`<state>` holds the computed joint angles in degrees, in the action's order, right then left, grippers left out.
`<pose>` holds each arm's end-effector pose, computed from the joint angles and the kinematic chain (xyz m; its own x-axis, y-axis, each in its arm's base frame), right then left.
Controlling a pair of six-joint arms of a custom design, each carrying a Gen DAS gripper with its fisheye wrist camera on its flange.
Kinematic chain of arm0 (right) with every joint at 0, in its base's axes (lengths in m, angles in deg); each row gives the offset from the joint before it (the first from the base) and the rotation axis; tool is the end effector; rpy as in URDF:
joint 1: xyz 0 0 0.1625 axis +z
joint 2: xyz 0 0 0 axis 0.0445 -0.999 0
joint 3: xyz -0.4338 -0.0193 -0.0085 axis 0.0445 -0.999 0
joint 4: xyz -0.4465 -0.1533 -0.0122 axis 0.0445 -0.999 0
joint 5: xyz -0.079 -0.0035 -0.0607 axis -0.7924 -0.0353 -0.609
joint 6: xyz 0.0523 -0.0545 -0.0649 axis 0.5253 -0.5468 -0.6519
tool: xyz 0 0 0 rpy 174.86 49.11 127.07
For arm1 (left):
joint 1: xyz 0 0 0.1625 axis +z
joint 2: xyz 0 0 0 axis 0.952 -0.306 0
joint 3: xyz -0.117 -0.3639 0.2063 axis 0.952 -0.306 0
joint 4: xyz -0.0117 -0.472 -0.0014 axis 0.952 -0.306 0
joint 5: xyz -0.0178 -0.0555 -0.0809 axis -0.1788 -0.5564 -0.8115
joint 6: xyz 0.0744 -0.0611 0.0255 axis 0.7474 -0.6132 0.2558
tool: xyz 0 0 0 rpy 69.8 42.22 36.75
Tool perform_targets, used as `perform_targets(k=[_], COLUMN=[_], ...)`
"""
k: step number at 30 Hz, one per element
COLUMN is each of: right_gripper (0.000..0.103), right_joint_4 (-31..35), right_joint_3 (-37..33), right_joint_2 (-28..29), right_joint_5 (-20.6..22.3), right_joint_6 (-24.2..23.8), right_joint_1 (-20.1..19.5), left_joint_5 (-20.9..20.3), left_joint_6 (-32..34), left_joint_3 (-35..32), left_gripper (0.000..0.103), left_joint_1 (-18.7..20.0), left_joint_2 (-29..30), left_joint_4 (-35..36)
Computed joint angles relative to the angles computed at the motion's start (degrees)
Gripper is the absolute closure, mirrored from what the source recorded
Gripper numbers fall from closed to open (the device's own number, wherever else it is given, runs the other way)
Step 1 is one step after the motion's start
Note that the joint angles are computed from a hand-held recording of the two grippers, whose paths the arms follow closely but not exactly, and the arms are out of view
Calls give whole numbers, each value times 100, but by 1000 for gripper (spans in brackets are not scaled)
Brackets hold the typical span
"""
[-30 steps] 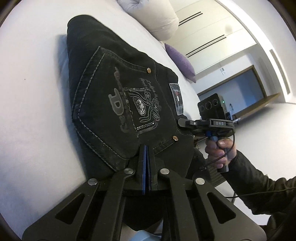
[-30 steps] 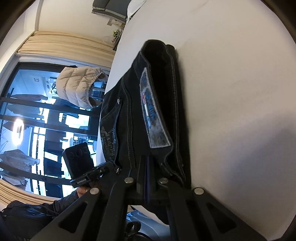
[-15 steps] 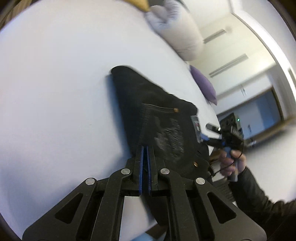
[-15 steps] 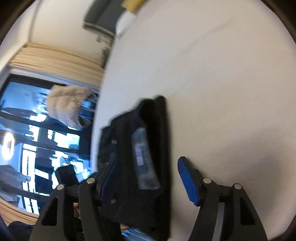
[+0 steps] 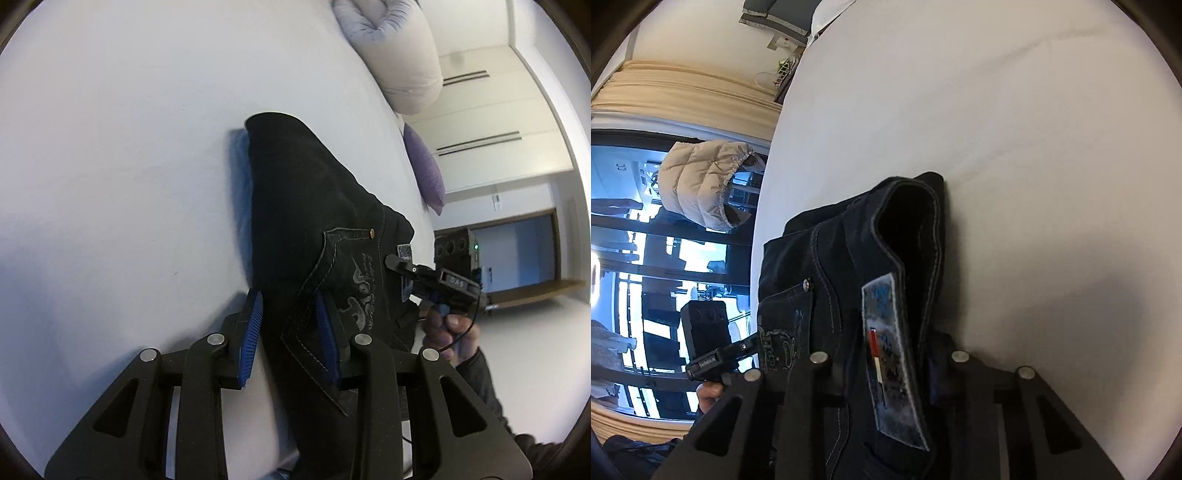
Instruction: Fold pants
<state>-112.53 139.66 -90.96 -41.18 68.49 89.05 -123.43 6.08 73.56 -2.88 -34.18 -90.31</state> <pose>0.1339 -0.4206 0.2040 -0.9460 0.3199 -0.0529 0.3084 0.8373 -0.4515 -0.1148 -0.6444 0.1551 -0.9575 0.2602 0.1245 0.2699 0.9604 0.0689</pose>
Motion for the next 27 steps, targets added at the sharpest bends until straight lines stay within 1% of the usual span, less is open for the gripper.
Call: perform_targets(k=[1,3,5,7,9,10,11,12,13,14,15,16,17,18,21,22,24,27], right_gripper=[72,72,72,72,72,72,72,72,73,73,75,76,77,80,85,85,86,86], right_joint_4=[-36,-117,-159,-225,-269,-287,-325,-357,-388,-419,-453,-461,-468,-437,-351,-319,-242,-226], right_joint_3=[26,82,156,195,190,196,219,215,219,228,224,206,171,129,-53,-123,-363,-821], right_joint_2=[-7,-19,-102,-117,-87,-88,-96,-78,-72,-72,-53,-31,13,32,67,92,209,500], right_joint_5=[52,219,395,456,391,389,389,370,351,332,242,145,13,-144,-497,-562,-665,-650], right_joint_6=[7,13,-5,-7,0,6,-4,12,16,21,54,83,124,156,210,206,135,-58], right_joint_1=[-35,-135,-244,-274,-217,-211,-211,-186,-168,-152,-96,-28,71,183,571,669,888,996], left_joint_5=[-90,-397,-669,-970,-677,-529,-544,-542,-500,-455,-527,-578,-532,-529,-581,-655,-601,-517], left_joint_6=[-140,-256,-185,-98,30,105,128,148,110,-15,-94,-118,-72,-23,60,53,78,282], left_joint_3=[1,27,73,78,83,102,120,121,65,-14,-70,-105,-127,-124,-115,-161,-284,-728], left_gripper=[58,45,41,21,20,22,23,35,57,66,71,74,75,79,83,84,84,84], left_joint_1=[25,108,132,175,86,46,26,13,-2,4,37,49,22,-5,-77,-89,-138,-189], left_joint_2=[20,-3,-57,-48,19,71,100,130,178,257,327,372,373,361,297,281,284,396], left_joint_4=[-20,-142,-274,-299,-201,-206,-291,-326,-264,-159,-118,-113,-73,-79,-159,-192,-266,-216])
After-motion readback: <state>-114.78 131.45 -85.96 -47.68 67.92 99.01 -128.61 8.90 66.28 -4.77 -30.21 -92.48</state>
